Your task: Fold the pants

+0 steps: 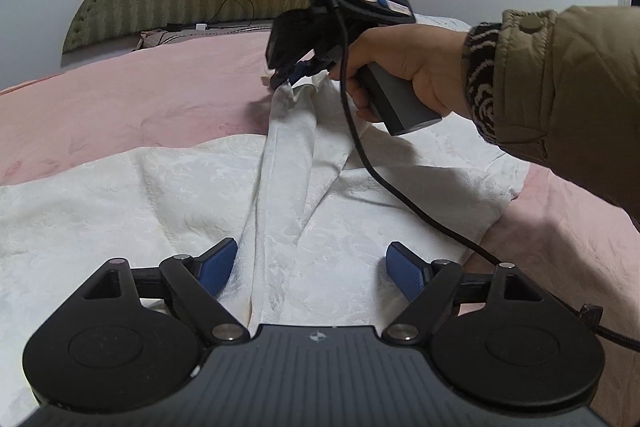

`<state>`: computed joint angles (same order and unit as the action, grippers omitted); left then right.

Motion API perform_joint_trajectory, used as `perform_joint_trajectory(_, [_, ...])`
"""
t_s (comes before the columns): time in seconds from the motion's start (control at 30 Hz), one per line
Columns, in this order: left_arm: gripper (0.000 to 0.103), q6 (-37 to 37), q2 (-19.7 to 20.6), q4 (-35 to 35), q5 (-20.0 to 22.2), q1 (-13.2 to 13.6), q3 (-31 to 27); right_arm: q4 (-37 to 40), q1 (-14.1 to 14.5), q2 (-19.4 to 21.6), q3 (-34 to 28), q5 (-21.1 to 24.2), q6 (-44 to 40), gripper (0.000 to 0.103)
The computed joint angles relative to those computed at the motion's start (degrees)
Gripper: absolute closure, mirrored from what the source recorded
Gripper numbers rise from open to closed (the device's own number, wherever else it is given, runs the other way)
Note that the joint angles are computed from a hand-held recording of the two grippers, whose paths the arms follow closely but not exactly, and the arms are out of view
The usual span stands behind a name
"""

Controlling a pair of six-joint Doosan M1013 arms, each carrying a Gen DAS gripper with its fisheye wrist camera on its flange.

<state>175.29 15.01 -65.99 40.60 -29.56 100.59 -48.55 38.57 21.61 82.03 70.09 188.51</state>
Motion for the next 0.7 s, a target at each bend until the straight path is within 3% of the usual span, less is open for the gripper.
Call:
perform_joint_trajectory(0.13, [0.019,-0.6,0.2,0.1,0.6,0.2,-0.3,-9.7,2.5,-4.0,5.9,-2.7,18.0,0.095])
perform_joint_trajectory(0.23, [0.019,-0.8,0.2,0.4,0.6,0.1,-0.5,-16.5,5.4,-7.4,10.0,-1.0,29.7,0.095])
perform_joint_trajectory(0.33, [0.019,-1.0,0.3,0.6,0.8,0.2,-0.6,-20.6,9.2,-10.5,13.4,3.6,38.1,0.095])
perform_joint_trajectory(0.53, [0.019,-1.1,-0.4,1.0,-2.2,-0.3,0.0,-20.7,15.8,-13.9,18.8,9.9,50.5,0.095])
perform_joint_trajectory(0.7, [0.019,0.1,-1.5,2.0,-6.1,-1.3,1.0,-16.6,17.9,-14.5,22.3,9.3,57.9,0.095])
